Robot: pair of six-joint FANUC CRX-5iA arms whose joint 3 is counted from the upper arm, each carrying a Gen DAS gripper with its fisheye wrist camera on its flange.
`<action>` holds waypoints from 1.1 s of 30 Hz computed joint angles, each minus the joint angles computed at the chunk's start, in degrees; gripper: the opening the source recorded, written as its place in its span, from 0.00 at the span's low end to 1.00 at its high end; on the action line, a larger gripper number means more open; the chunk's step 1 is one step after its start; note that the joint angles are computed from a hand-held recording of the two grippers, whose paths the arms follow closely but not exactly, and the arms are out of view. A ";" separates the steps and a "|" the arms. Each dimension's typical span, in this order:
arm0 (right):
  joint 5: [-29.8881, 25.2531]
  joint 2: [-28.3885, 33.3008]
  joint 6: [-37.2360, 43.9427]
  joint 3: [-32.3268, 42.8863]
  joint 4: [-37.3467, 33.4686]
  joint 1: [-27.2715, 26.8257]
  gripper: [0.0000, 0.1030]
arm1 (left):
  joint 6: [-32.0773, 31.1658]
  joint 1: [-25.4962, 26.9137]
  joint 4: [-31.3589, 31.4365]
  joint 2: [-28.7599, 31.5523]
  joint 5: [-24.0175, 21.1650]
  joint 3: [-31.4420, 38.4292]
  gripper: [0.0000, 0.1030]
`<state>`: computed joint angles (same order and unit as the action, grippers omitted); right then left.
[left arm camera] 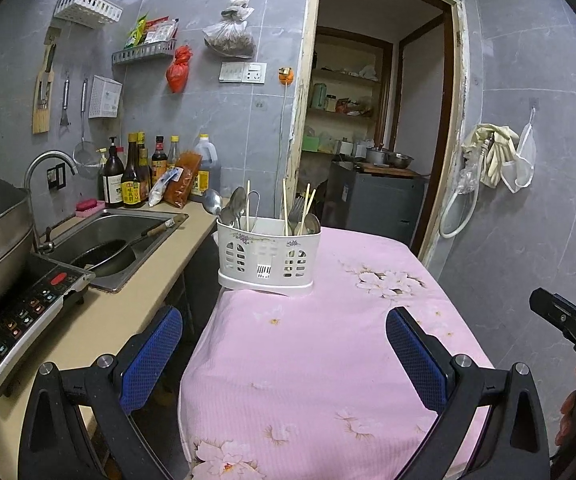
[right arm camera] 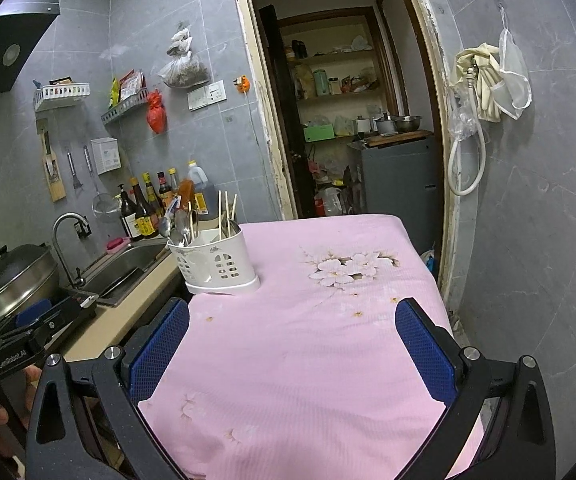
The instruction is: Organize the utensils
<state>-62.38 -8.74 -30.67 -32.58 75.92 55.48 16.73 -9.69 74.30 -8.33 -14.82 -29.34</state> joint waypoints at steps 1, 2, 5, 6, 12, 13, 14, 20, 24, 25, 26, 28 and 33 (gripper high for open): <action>-0.01 0.09 0.05 0.15 -0.04 0.01 0.98 | 0.11 -0.02 0.00 -0.03 -0.01 -0.03 1.00; -0.02 0.18 0.04 0.21 -0.03 0.06 0.98 | 0.14 -0.08 0.01 -0.05 0.09 -0.04 1.00; -0.15 0.26 -0.03 0.25 0.01 0.23 0.98 | -0.09 -0.20 0.07 -0.15 0.23 -0.11 1.00; -0.09 0.21 0.01 0.23 -0.01 0.17 0.98 | -0.09 -0.18 0.10 -0.09 0.25 -0.10 1.00; -0.12 0.25 0.04 0.25 0.00 0.23 0.98 | 0.35 -0.07 -0.18 -0.24 0.21 -0.16 1.00; -0.19 0.32 -0.03 0.23 -0.01 0.34 0.98 | 0.31 -0.01 -0.13 -0.31 0.16 -0.22 1.00; -0.23 0.35 -0.02 0.26 -0.06 0.38 0.98 | 0.21 0.07 -0.06 -0.37 0.08 -0.25 1.00; -0.37 0.54 -0.04 0.40 -0.16 0.57 0.98 | -1.08 0.35 0.88 -0.55 -0.16 -0.48 1.00; -0.41 0.50 0.02 0.37 -0.08 0.55 0.98 | -0.86 0.25 0.71 -0.61 0.03 -0.54 1.00; -0.32 0.45 -0.02 0.34 -0.09 0.51 0.98 | -0.81 0.32 0.71 -0.63 -0.09 -0.55 1.00; -0.38 0.54 -0.13 0.39 -0.08 0.61 0.98 | -0.72 0.26 0.64 -0.62 0.01 -0.55 1.00; -0.41 0.54 0.03 0.41 -0.13 0.63 0.98 | -0.93 0.26 0.86 -0.65 0.03 -0.58 1.00; -0.43 0.56 -0.22 0.32 0.02 0.73 0.98 | -1.30 0.72 1.09 -0.83 -0.35 -0.62 1.00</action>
<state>-62.81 -8.18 -30.89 -32.26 75.94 56.21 15.43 -8.97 75.39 -9.16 -15.17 -29.96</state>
